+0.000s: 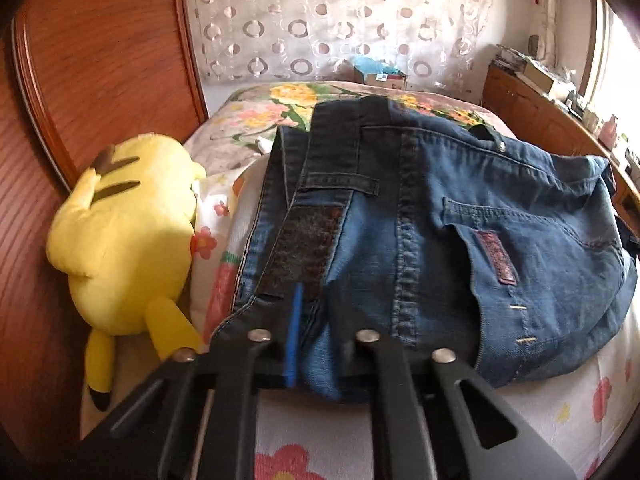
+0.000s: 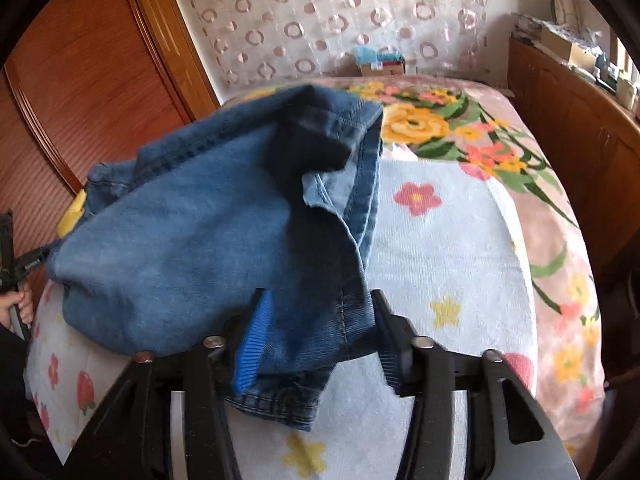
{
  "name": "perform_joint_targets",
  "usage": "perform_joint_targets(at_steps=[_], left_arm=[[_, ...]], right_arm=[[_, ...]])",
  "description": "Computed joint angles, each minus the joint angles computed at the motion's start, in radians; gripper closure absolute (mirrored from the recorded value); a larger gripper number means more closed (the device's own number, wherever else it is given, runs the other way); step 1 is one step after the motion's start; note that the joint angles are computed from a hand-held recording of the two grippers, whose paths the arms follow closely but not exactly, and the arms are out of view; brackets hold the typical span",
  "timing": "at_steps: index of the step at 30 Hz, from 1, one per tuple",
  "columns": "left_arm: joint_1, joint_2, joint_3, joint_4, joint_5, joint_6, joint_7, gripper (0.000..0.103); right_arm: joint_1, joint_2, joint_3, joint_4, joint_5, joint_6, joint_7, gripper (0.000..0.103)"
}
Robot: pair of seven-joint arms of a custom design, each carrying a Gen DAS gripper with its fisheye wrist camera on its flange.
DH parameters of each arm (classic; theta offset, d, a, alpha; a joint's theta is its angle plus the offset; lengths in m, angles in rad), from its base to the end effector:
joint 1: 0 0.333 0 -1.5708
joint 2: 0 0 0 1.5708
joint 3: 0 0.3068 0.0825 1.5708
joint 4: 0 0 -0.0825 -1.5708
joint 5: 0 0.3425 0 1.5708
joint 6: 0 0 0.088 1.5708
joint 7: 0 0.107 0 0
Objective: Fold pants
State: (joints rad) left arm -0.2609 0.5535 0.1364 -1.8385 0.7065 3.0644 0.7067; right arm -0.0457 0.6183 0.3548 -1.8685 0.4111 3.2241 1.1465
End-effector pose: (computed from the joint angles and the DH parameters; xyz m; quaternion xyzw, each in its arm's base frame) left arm 0.6328 -0.1430 0.3133 -0.6658 0.6614 -0.2406 0.2476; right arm 0.6390 0.1276 0.3011 -0.7075 0.5978 -0.1668 0.3380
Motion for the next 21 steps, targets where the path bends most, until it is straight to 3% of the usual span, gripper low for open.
perform_joint_targets(at_steps=[3, 7, 9, 10, 13, 16, 18, 19, 21], left_arm=[[-0.095, -0.019, 0.118, -0.015, 0.079, 0.028, -0.112, 0.099], [-0.231, -0.065, 0.312, -0.047, 0.259, 0.071, -0.355, 0.099], [-0.244, -0.082, 0.34, -0.06, 0.295, 0.086, -0.393, 0.099], [-0.271, -0.093, 0.381, -0.065, 0.346, 0.093, -0.457, 0.099], [-0.246, -0.108, 0.359, -0.075, 0.385, 0.077, -0.474, 0.099], [-0.155, -0.112, 0.249, -0.085, 0.352, 0.046, -0.407, 0.099], [-0.099, -0.115, 0.184, -0.098, 0.334, 0.043, -0.385, 0.099], [-0.083, -0.117, 0.16, -0.1, 0.333, 0.025, -0.381, 0.099], [-0.07, -0.125, 0.134, -0.101, 0.358, 0.007, -0.395, 0.099]], right_arm=[[-0.023, -0.013, 0.038, -0.028, -0.011, 0.064, -0.009, 0.097], [-0.081, -0.053, 0.098, -0.097, -0.068, 0.165, 0.019, 0.101], [-0.139, -0.081, 0.152, -0.154, -0.109, 0.233, 0.049, 0.101], [-0.183, -0.094, 0.192, -0.186, -0.139, 0.265, 0.071, 0.101], [-0.258, -0.129, 0.243, -0.274, -0.211, 0.317, 0.133, 0.102], [-0.213, -0.153, 0.185, -0.318, -0.214, 0.275, 0.156, 0.102], [-0.139, -0.166, 0.114, -0.341, -0.197, 0.252, 0.158, 0.101], [-0.1, -0.168, 0.074, -0.348, -0.188, 0.239, 0.16, 0.101], [-0.085, -0.172, 0.05, -0.367, -0.202, 0.234, 0.184, 0.101]])
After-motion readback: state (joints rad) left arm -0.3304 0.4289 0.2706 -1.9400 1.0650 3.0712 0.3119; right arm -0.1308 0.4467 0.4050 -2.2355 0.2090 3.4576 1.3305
